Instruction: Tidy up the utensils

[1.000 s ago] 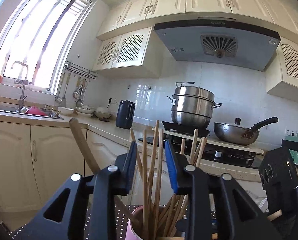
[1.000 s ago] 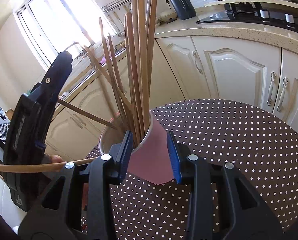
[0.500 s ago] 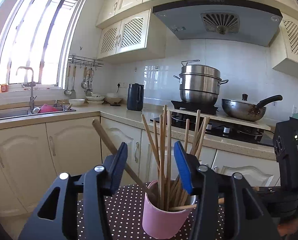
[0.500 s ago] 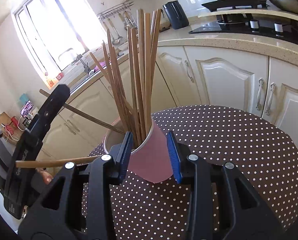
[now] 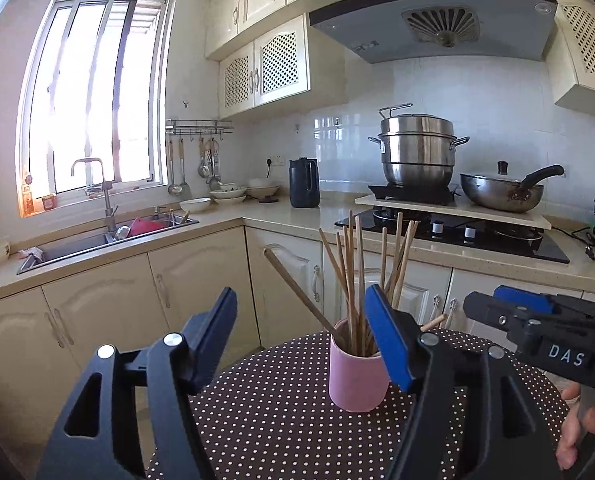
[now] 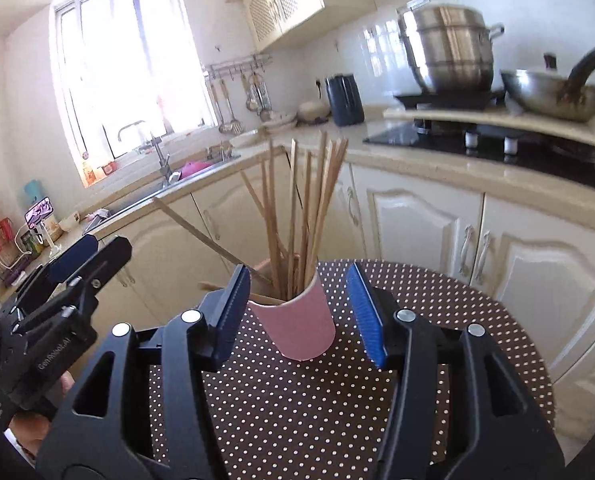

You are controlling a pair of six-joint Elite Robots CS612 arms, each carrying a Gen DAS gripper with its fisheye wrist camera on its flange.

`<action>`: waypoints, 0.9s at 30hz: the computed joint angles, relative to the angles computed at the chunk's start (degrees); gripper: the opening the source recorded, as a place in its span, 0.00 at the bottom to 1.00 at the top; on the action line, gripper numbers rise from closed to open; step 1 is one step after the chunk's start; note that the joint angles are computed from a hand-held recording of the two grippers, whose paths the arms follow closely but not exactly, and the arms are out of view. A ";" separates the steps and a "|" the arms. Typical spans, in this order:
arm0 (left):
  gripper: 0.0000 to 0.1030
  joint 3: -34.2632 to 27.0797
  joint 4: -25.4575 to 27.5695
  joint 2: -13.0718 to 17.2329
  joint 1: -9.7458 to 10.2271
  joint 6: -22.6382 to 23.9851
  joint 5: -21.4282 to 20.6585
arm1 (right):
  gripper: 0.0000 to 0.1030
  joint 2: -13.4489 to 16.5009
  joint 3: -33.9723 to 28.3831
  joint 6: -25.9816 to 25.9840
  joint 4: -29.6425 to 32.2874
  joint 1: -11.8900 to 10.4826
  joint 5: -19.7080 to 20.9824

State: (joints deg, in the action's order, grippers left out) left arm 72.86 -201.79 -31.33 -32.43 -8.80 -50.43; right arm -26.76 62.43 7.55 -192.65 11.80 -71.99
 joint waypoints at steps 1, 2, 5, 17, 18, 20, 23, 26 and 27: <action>0.64 1.29 -1.41 -0.70 -0.34 0.17 0.39 | 0.52 -0.70 1.39 -0.69 -1.78 0.22 -1.01; 0.64 2.34 -2.68 -1.26 -0.66 0.27 0.97 | 0.53 -1.58 3.17 -1.27 -4.05 0.43 -1.73; 0.65 5.72 -7.29 -3.10 -1.68 1.22 1.62 | 0.60 -3.89 7.85 -2.58 -10.38 1.08 -4.14; 0.77 13.58 -21.17 -7.02 -6.46 8.35 10.97 | 0.78 -9.99 20.33 -5.71 -27.89 2.98 -10.61; 0.77 13.83 -22.47 -7.08 -6.83 9.26 12.28 | 0.79 -10.23 20.83 -5.72 -28.77 3.00 -10.60; 0.77 14.43 -24.06 -7.43 -7.25 9.88 13.46 | 0.79 -10.70 21.90 -5.88 -30.17 3.19 -11.40; 0.77 15.80 -25.92 -8.18 -7.71 9.80 13.77 | 0.82 -10.91 22.83 -5.43 -31.58 3.35 -11.57; 0.77 16.20 -26.29 -8.46 -7.92 9.77 13.98 | 0.84 -10.99 23.00 -5.70 -31.77 3.49 -11.53; 0.77 16.28 -26.31 -8.51 -8.01 9.75 14.27 | 0.85 -11.06 23.11 -5.85 -31.85 3.56 -11.59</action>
